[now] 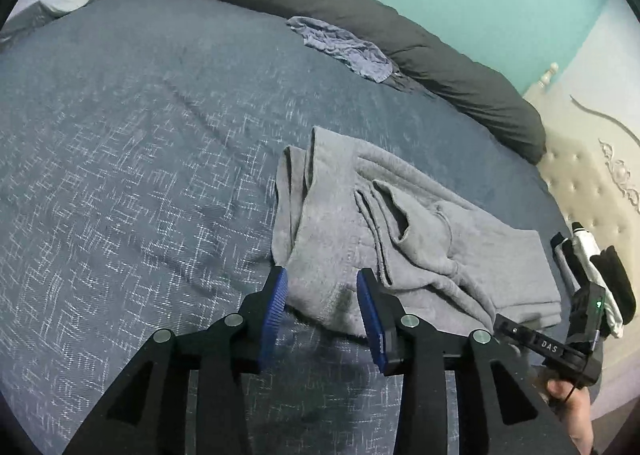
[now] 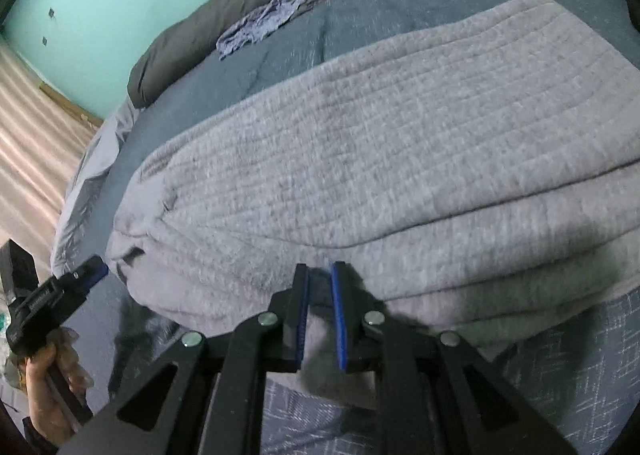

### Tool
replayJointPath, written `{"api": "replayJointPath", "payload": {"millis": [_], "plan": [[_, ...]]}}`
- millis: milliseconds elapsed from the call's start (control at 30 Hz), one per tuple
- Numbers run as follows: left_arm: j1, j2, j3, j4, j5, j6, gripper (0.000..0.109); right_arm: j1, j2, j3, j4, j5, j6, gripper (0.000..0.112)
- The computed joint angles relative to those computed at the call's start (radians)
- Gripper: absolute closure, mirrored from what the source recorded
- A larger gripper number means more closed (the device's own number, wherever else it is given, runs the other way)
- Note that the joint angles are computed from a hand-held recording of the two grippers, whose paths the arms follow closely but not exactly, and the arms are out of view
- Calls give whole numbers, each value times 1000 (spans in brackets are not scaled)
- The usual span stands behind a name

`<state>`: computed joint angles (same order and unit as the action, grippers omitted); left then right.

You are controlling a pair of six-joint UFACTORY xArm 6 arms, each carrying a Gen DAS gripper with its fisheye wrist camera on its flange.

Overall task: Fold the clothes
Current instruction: 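Open the left gripper and pull it back from the folded sweatshirt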

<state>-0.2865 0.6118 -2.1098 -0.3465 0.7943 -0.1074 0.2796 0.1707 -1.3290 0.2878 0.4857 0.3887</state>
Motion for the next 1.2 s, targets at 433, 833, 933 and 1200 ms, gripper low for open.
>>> {"api": "replayJointPath", "payload": {"millis": [433,833,933,1200], "plan": [[-8,9,1,-4,-7,3,66,29,-8,-79,-314,111,186,102],[-11,18,-25,7,11,-6,60,24,61,-182,-382,122,220,102],[-10,21,-32,6,14,-8,59,24,95,-210,-357,158,200,102],[-3,30,-54,2,22,-18,59,30,101,-199,-333,196,147,102]]}}
